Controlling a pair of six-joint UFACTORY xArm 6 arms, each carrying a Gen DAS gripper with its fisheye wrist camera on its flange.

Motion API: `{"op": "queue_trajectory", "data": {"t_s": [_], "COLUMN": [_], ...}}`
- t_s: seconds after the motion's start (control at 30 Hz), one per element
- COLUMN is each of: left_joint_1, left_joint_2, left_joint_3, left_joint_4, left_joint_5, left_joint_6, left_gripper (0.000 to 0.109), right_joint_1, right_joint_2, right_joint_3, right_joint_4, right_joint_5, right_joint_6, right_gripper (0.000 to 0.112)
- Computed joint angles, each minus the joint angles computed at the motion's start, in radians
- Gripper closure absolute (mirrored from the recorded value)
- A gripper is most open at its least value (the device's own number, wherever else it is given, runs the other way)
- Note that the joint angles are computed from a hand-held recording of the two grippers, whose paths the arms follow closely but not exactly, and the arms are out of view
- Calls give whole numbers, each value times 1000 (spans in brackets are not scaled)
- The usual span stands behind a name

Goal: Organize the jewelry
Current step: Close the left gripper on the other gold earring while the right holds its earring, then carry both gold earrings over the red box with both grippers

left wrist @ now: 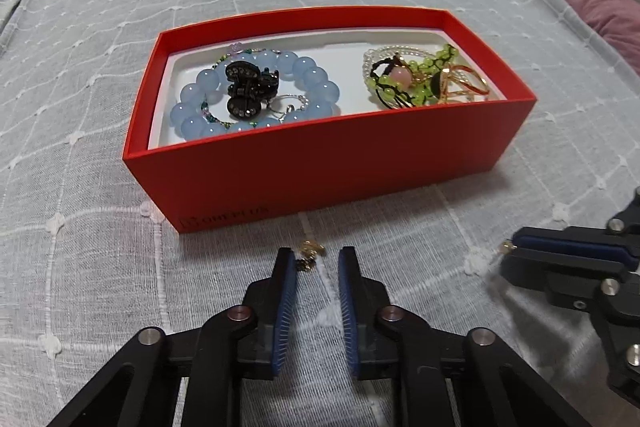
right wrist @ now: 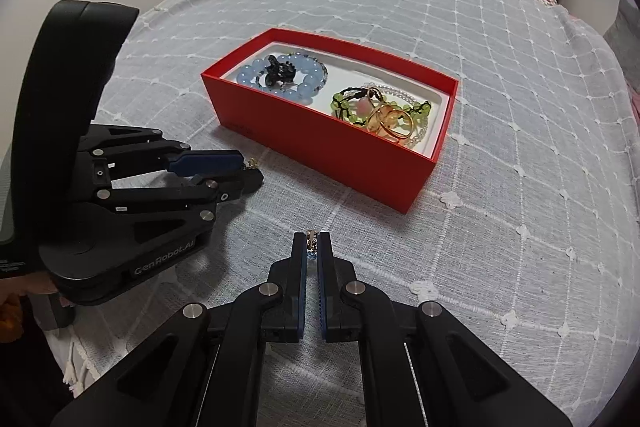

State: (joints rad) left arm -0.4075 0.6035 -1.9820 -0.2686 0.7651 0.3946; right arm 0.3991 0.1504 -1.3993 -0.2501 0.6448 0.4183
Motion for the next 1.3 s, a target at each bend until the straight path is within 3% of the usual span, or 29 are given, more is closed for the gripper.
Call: {"op": "queue_trajectory", "data": {"t_s": [0.3,0.93,1.3], "left_joint_1": [-8,42,51], "left_joint_2": [9,-79,-27], "left_joint_3": [-13,39,-79], "left_joint_4": [66,-59,-69], "left_joint_5": [-10,-9,-1], "left_joint_6": [-61,-21,-46], "left_gripper": [102,102,103], "right_joint_1": [1,-15,-37], "right_joint_2": [-4,-43,-15], "right_joint_3": [0,7,-68], "right_joint_4": [-12,21,18], "right_joint_5": [10,-24,-38], "right_joint_6": [20,25,46], "right_gripper": [108,108,108]}}
